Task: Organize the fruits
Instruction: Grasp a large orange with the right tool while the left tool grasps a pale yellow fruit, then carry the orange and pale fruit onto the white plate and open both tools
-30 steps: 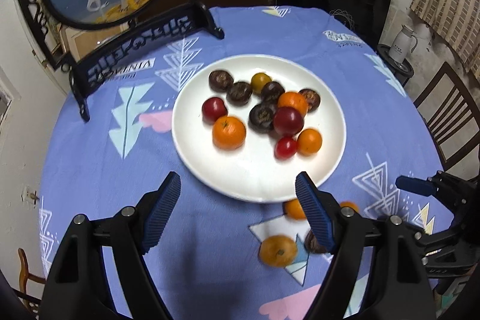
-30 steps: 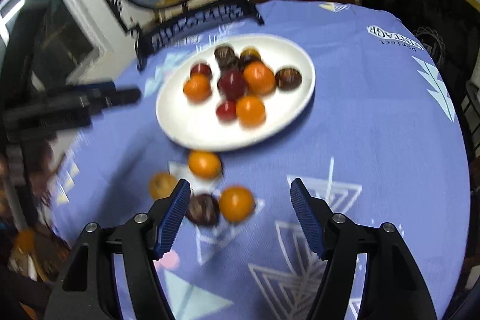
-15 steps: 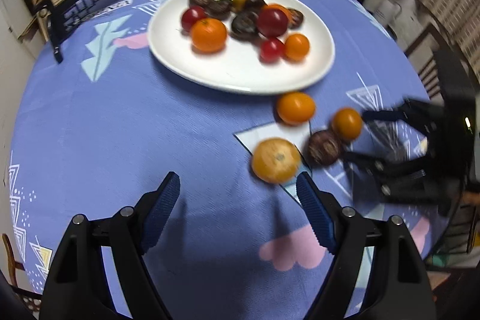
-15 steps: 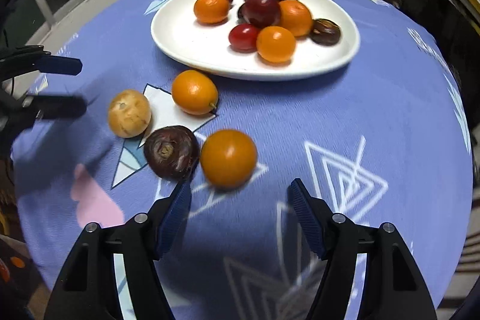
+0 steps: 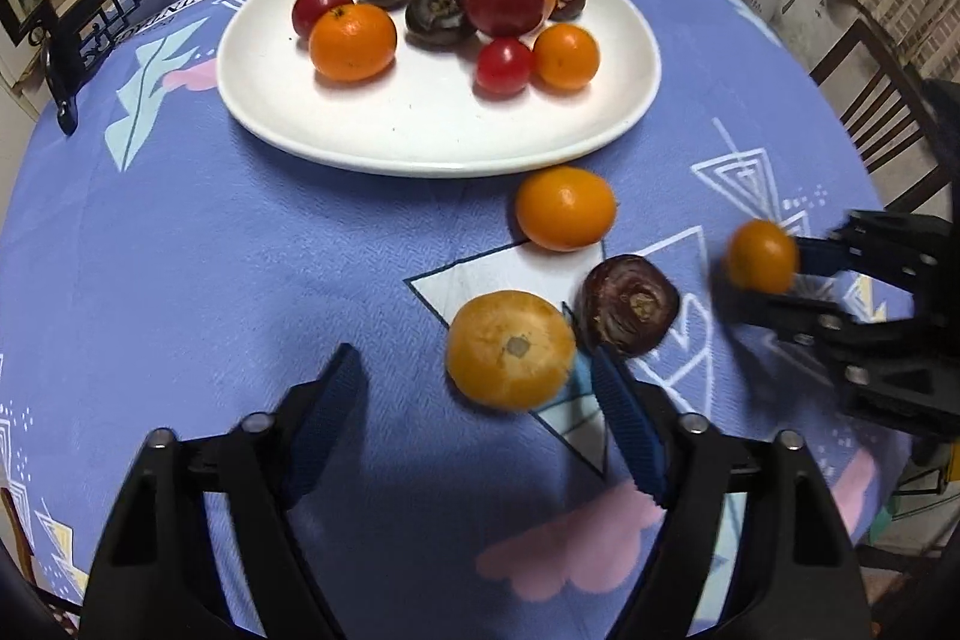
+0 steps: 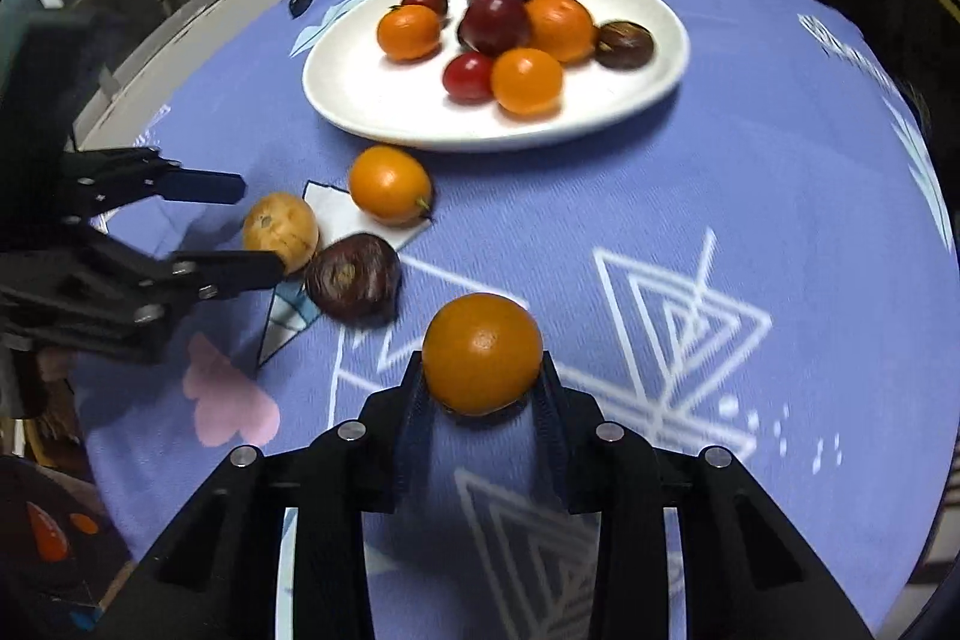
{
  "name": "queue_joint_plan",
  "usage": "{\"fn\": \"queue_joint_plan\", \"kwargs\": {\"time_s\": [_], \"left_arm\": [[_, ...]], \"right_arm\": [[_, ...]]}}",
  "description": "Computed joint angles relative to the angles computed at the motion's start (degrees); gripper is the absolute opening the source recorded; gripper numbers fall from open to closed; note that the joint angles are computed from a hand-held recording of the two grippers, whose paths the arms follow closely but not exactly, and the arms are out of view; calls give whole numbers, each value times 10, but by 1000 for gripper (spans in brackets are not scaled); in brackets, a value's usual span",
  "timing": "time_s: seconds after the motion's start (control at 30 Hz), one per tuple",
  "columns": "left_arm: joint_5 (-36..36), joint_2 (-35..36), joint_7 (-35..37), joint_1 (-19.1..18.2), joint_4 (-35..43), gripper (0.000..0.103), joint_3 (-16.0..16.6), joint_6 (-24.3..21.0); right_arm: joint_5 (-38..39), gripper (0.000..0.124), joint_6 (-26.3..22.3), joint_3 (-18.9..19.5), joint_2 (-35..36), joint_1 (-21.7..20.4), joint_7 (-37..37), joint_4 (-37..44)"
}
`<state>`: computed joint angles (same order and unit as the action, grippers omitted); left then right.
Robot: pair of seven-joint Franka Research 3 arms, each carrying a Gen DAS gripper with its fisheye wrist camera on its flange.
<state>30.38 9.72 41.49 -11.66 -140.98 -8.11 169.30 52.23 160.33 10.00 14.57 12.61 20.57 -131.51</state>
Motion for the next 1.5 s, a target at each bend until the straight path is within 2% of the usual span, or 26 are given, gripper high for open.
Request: {"fn": "queue_joint_plan", "kwargs": {"time_s": [0.03,0.07,0.1,0.2,0.33,0.43,0.63,0.73,0.97,1.13,1.5], "left_arm": [[-22,4,21,11,0,54,-13,5],[-75,10,69,31,-3,41,-37,21],[-88,9,81,32,-1,41,-41,15],[-65,5,72,8,3,41,-22,0],[-30,-26,38,-4,-17,41,-3,10],[-29,-54,34,5,-30,41,-6,16],[47,-90,-37,26,-4,41,-2,-8],[68,-94,-55,34,23,41,-8,-34],[93,-76,-76,43,71,41,-9,-59],[77,-50,-61,41,93,41,-6,-61],[41,33,-6,31,166,41,12,-91]], "right_arm": [[4,36,-2,-1,-3,-2,2,-4],[10,36,-5,-1,-6,-4,5,-7],[13,36,-5,-2,-8,-4,7,-10],[33,36,-9,-2,-17,-8,-1,-20],[57,36,-15,-4,-28,-5,-15,-26],[78,36,-21,-4,-41,0,-31,-27],[140,36,-43,-12,-72,10,-75,1],[163,36,-57,-19,-82,17,-88,22],[201,36,-46,-24,-60,30,-97,88],[189,36,-46,-22,-32,26,-73,122],[72,36,-31,-4,73,13,31,224]]}}
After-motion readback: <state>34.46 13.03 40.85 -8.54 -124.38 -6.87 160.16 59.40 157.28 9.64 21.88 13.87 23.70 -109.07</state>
